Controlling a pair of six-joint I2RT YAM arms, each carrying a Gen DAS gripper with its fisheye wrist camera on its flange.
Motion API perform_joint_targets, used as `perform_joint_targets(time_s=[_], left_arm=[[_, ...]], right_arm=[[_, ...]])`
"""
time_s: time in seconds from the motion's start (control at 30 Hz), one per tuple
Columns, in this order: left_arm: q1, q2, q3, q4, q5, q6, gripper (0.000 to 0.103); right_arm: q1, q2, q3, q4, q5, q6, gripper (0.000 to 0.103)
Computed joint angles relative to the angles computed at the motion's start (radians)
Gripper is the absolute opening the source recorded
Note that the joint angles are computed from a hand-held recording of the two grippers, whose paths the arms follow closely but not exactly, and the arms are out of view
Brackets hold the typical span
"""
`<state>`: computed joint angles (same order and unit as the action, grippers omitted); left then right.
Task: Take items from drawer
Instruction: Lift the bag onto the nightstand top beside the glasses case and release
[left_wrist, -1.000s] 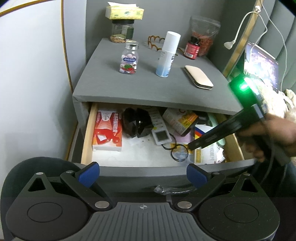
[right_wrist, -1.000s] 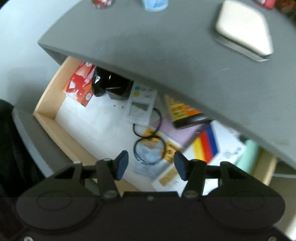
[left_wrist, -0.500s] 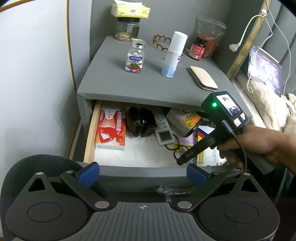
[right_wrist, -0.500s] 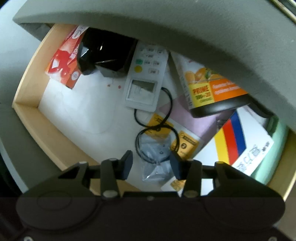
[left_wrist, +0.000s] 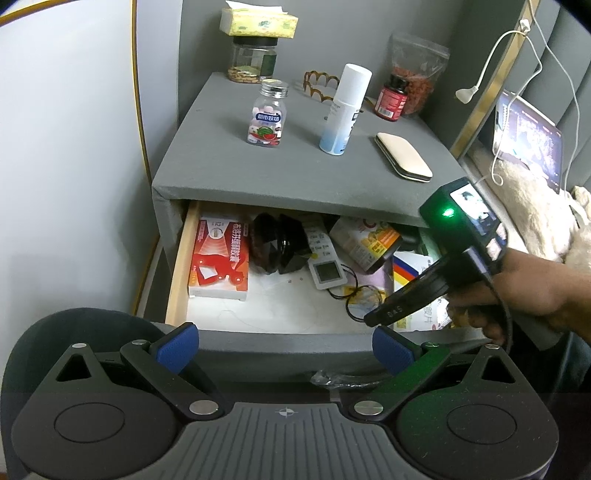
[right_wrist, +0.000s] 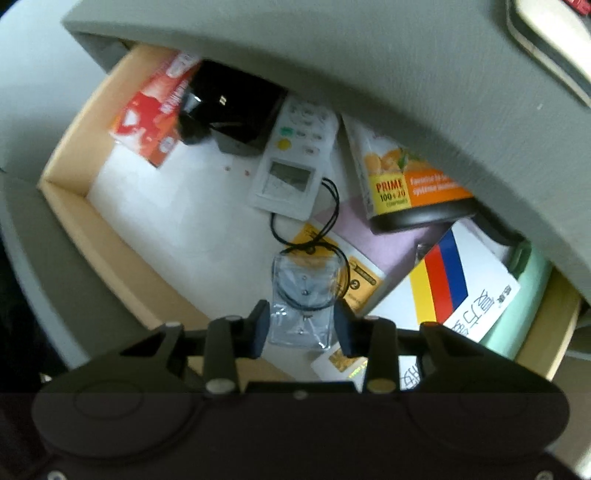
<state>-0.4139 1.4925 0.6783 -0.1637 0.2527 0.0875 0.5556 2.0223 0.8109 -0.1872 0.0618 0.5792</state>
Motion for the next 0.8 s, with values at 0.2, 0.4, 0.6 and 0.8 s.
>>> perform_joint_targets(time_s=[0.2, 0.4, 0.6, 0.8], left_arm=[[-0.002, 0.0, 0.001, -0.001, -0.002, -0.001, 0.099], [-0.002, 0.001, 0.005, -0.004, 0.002, -0.002, 0.099], [-0.008, -0.004, 0.005, -0.008, 0.002, -0.003, 0.099], [-0.012, -0.01, 0.003, -0.008, -0.009, -0.001, 0.099]], right_arm=[[-0.039, -0.176, -0.104, 0.034, -0.017, -0.004, 0.036], [-0.086, -0.421, -0.179, -0.052, -0.011, -0.022, 0.036], [-0.111, -0.714, -0.181, -0.252, 0.046, -0.046, 0.036], [-0.324, -0.828, -0.07, -0.404, 0.079, -0.175, 0.037]])
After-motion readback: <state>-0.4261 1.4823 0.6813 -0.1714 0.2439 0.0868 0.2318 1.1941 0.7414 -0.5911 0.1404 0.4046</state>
